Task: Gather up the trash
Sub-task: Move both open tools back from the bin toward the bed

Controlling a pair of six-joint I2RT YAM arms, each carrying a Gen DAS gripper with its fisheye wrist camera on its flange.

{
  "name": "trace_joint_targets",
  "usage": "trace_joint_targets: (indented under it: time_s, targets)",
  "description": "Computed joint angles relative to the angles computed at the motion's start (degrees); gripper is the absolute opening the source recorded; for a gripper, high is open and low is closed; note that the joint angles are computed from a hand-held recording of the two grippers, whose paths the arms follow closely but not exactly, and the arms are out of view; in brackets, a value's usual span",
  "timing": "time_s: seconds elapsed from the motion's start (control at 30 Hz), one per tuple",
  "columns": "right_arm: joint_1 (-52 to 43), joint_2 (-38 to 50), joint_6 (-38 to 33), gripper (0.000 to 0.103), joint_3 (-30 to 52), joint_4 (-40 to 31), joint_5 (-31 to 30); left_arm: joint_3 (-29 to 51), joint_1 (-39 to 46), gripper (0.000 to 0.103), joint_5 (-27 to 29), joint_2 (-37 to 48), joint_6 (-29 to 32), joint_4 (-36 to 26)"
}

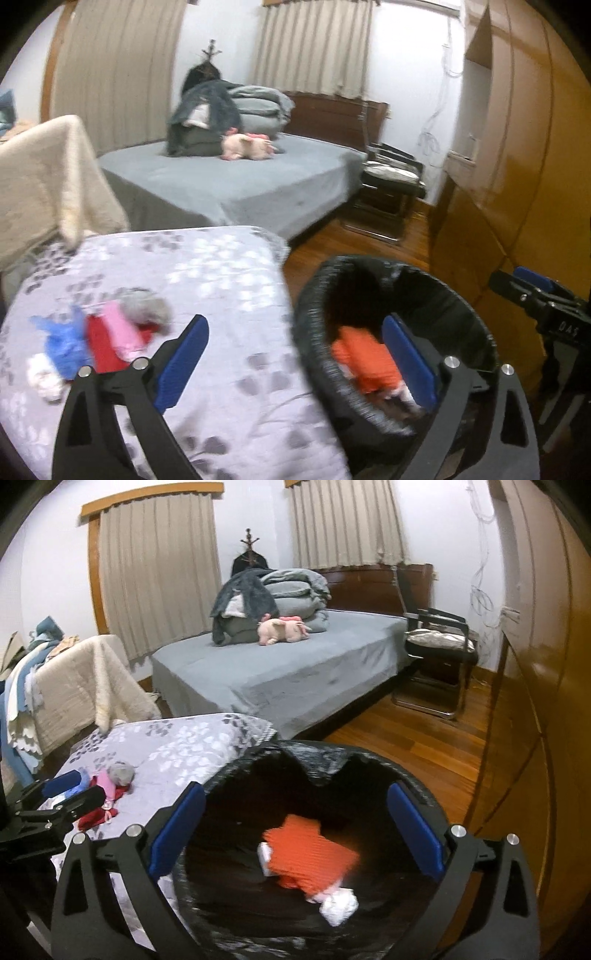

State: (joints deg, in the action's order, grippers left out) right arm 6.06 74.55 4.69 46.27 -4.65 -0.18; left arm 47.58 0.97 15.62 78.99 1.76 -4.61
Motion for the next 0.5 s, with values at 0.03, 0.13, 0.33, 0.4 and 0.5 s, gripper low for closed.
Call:
trace_joint_targets:
  time_s: [0.03,0.13,0.33,0.4,0.5]
  targets:
    - [1.1,0.5,0.3,0.097,0.4,0.1,0.3,-0.6,1.7,0.094,0.2,-0.8,0.5,-0.3]
    - [4.6,2.2,0.8,0.097,1.8,0.3,1.5,-1.7,6.1,0.094,0.9,-2.3,1.7,-1.0]
    - [12.1,7.2,1.7,0.097,5.4,1.4,4.2,-3.9,13.6,0.094,1.6,-4.3,4.1,-0.9]
    - [14.8,9.3,1.6,0.097,6.9,1.9,5.2,-4.3,16.3,0.094,2.2,-4.3,5.0,-0.8]
    - [18.0,12.3,1.4,0.097,9.0,2.9,6.3,-4.3,20.8,0.094,3.0,-3.5,6.3,-0.3]
